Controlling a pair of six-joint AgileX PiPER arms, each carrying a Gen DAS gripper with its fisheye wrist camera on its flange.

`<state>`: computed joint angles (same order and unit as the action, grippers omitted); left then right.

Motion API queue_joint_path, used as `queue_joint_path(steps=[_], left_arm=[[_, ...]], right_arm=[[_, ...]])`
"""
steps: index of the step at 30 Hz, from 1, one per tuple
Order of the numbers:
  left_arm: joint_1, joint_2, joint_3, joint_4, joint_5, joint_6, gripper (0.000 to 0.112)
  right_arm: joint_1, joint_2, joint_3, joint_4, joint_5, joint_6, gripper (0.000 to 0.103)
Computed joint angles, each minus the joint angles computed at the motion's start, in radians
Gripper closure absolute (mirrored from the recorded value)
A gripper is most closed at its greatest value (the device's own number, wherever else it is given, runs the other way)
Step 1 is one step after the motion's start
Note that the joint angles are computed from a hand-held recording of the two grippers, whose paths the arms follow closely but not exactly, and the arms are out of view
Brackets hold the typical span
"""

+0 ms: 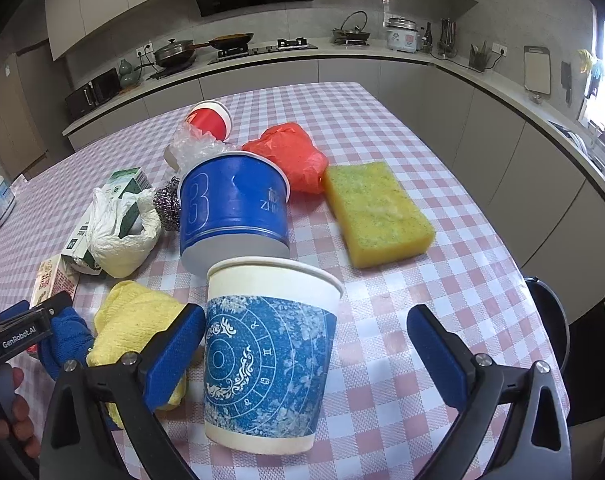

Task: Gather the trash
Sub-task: 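Grasp the milk carton with the left gripper while the right gripper grasps the blue-patterned paper cup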

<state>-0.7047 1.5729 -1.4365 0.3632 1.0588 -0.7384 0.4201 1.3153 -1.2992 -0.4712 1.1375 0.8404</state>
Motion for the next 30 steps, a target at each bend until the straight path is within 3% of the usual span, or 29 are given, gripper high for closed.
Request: queue_joint_path(steps=[6,10,17,30], left_arm=[[0.022,-0.01,0.03,-0.054,-0.049,0.034,0.037],[0.016,-0.02,0.049,-0.073,-0.088,0.029,0.057],[0.035,-0.071,0.068,-0.088,-0.108,0.032,0.058],[0.023,-0.154,0.033,-0.047,-0.045,0.011,0.057]], right_arm=[[-0.036,0.002,0.022,0.075,-0.053,-0.053,0.019],[-0.043,-0.004,0.039,0.107,-0.077,-0.074,0.031],[-0.02,-0.037,0.041,0.09,-0.073,-0.075,0.035],[-0.005,-0.103,-0.015,0.065,-0.002,-0.092,0.036]])
